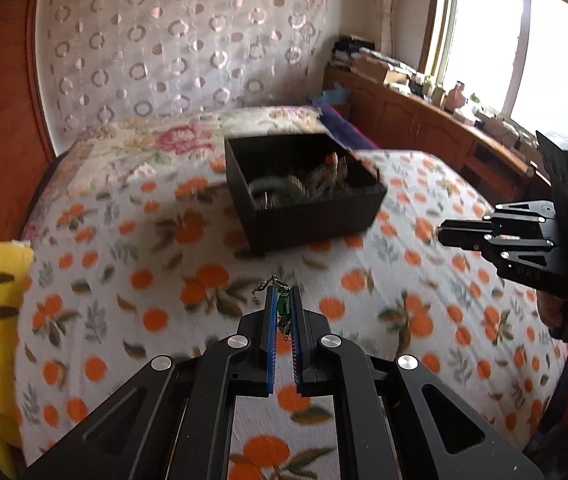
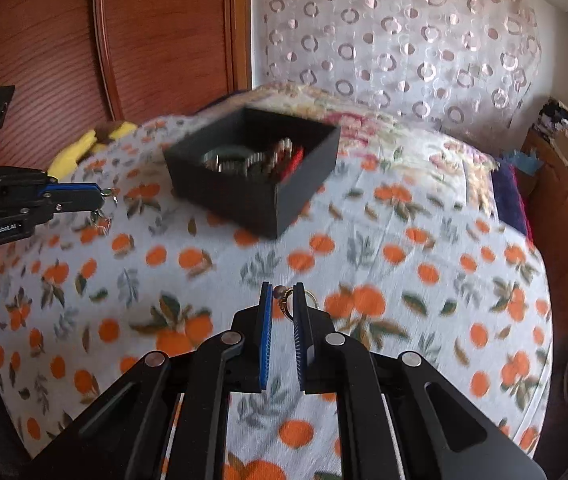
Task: Organize jewelry
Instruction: 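Lower the gold ring and green-stone chain into the black box while both tools open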
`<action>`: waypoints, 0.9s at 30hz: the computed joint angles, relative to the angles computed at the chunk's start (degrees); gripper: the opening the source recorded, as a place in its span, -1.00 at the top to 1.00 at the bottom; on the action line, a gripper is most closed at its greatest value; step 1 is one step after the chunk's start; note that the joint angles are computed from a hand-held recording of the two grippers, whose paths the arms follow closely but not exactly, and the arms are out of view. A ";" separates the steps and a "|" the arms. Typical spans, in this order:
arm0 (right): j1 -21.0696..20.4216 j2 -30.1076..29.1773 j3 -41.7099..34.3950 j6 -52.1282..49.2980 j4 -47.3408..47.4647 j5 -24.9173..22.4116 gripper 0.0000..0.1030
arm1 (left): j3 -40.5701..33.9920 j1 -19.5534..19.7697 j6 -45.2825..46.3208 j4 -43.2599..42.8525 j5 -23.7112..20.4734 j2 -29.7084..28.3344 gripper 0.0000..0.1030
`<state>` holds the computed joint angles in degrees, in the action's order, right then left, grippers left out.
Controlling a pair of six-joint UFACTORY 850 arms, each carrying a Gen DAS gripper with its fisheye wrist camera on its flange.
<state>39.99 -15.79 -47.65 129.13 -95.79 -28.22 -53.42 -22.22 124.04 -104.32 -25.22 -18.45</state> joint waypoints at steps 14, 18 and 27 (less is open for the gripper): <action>-5.17 -0.30 -6.13 9.90 -17.75 3.10 0.78 | -8.30 -1.20 -0.88 -3.48 -1.52 -2.40 0.90; -7.09 -3.05 -8.72 11.13 -19.61 6.03 0.78 | -11.24 -2.04 -1.92 -2.99 -0.86 -4.29 0.90; -8.17 -4.64 -9.52 13.53 -21.32 7.48 0.77 | -16.76 -3.76 -6.48 0.98 0.85 -8.56 0.90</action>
